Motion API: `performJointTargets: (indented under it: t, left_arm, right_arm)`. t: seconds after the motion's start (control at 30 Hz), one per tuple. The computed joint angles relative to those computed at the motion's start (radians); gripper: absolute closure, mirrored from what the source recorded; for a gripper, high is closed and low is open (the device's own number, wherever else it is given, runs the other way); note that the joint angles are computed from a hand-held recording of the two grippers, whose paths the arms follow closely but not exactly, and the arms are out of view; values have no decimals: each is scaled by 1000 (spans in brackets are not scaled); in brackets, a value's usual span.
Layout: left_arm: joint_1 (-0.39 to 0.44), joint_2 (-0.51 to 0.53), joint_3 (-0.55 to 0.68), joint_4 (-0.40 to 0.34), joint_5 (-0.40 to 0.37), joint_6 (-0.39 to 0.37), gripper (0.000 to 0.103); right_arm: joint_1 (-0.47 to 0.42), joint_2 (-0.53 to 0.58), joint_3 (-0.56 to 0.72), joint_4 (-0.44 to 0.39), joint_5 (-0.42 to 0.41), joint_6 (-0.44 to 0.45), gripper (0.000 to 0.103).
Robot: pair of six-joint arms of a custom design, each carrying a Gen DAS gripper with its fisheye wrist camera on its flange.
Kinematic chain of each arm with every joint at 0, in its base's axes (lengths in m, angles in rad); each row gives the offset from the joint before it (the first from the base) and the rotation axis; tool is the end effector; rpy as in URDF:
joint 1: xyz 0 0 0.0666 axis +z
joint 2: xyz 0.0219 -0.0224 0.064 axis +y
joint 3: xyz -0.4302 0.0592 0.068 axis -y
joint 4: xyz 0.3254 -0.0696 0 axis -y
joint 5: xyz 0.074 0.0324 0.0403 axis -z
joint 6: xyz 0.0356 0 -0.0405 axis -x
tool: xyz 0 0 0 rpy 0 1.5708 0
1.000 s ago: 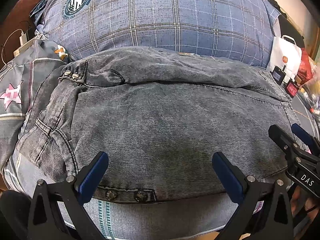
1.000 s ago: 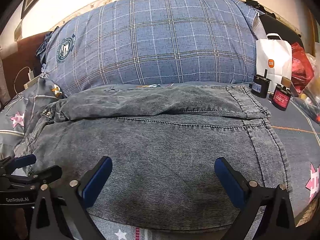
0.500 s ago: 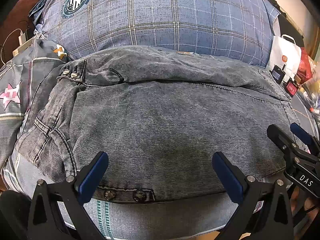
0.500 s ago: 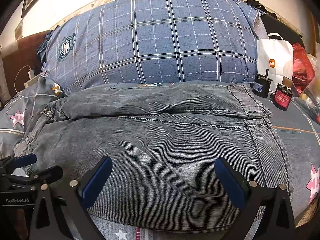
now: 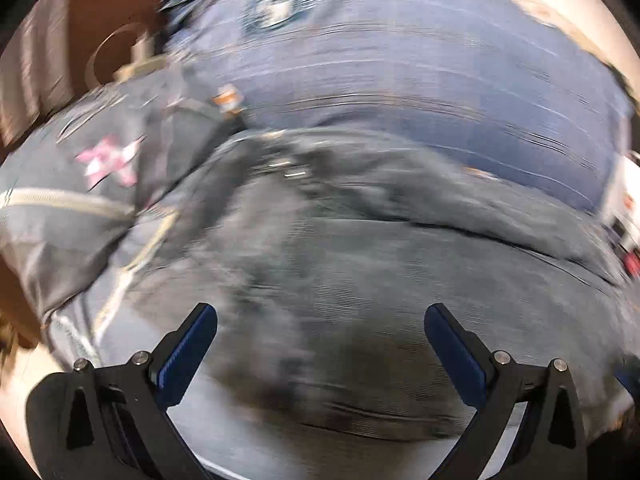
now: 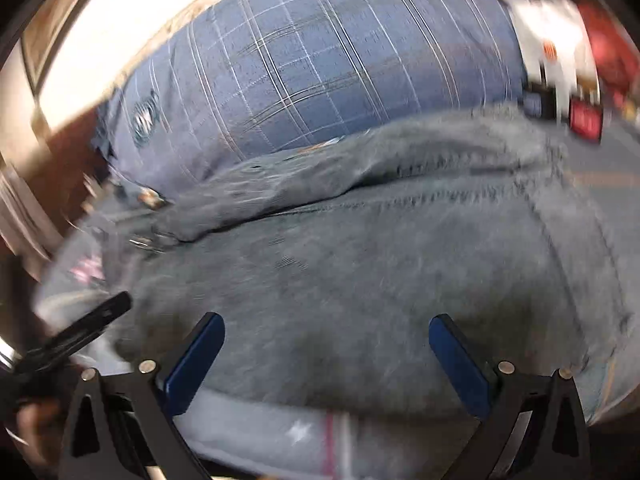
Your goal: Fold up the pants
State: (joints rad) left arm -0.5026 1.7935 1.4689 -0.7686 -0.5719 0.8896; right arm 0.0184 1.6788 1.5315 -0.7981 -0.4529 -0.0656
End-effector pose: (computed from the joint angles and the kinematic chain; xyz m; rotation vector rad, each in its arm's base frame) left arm 0.4816 -0.2432 0.3390 -0.6339 2.3364 0.1678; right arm 0.5193 0.0247 0.4171 -0.1258 2.4766 0.6028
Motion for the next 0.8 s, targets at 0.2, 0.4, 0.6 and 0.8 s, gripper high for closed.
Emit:
performJointTargets:
  t: [0.2,0.4,0.6,0.8]
  left_arm:
    - [89,-17,-73,-22,99,33,0]
    - [97,-26,-101,14,117,18,0]
    - [98,-36,-100,17,99,8,0]
    - [118,-32,-99,1,138,15,4]
  right_arm:
    - [-138,15,95,-137,-7,-53,0]
    - [-192,132,297,-258,207,46,14]
    - [-184,264,435,-397,269,88,30]
    - [-164,310,524,-472,352,124,67]
